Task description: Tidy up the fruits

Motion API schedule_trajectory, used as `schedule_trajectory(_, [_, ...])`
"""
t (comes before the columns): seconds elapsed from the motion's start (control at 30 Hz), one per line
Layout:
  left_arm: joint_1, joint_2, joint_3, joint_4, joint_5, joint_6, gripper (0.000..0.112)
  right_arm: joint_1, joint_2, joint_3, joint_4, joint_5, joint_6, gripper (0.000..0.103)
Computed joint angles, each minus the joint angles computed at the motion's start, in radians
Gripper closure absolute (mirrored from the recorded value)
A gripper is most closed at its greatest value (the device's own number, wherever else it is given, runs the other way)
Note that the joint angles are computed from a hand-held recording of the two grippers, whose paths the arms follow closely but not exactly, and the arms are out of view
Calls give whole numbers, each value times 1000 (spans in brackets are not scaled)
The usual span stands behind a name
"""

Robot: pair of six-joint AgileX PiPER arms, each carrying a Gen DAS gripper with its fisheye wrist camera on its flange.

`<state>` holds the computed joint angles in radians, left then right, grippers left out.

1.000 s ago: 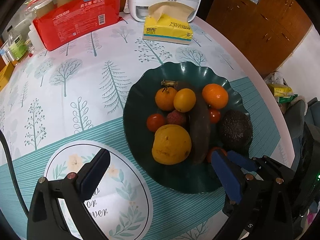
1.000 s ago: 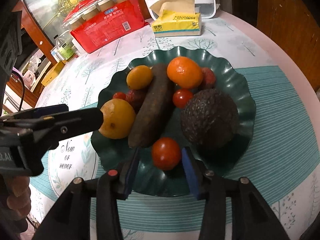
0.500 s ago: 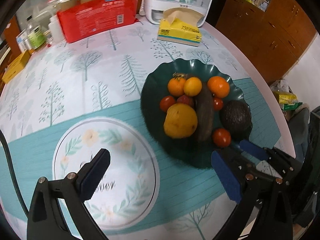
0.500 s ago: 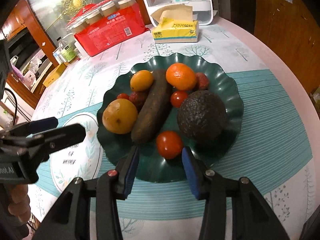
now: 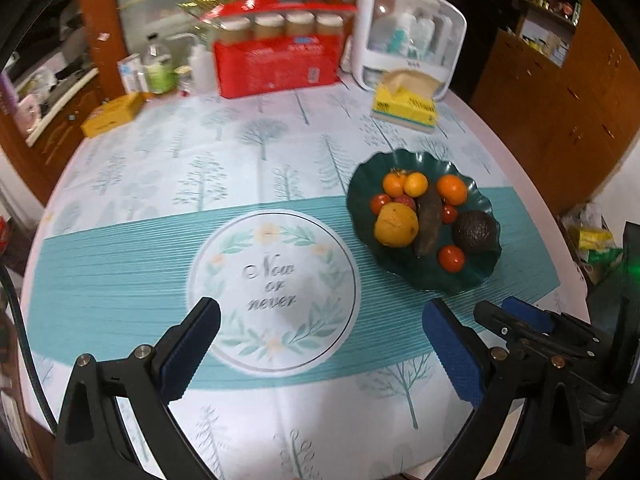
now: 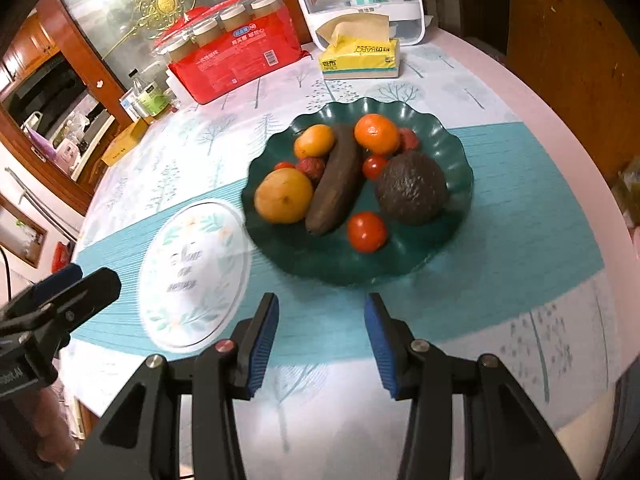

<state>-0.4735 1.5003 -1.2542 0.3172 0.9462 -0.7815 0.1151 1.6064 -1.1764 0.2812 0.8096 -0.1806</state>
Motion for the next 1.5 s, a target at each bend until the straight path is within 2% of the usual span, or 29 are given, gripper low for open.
schedule_trajectory(0.27, [-97, -105, 3, 136, 163, -185, 12, 98, -131, -25, -84, 81, 73, 55])
schedule_trajectory(0.5, [-146, -145, 7, 195, 236, -257, 12, 175, -210, -27, -133, 73, 94, 50])
schedule_trajectory(0.77, [-190, -148, 7, 223, 254, -289, 12, 210, -240, -21, -191, 60, 143, 50])
schedule_trajectory(1.5, [-178, -151, 12, 177, 242, -252, 12, 201, -254, -1, -204, 74, 170, 50])
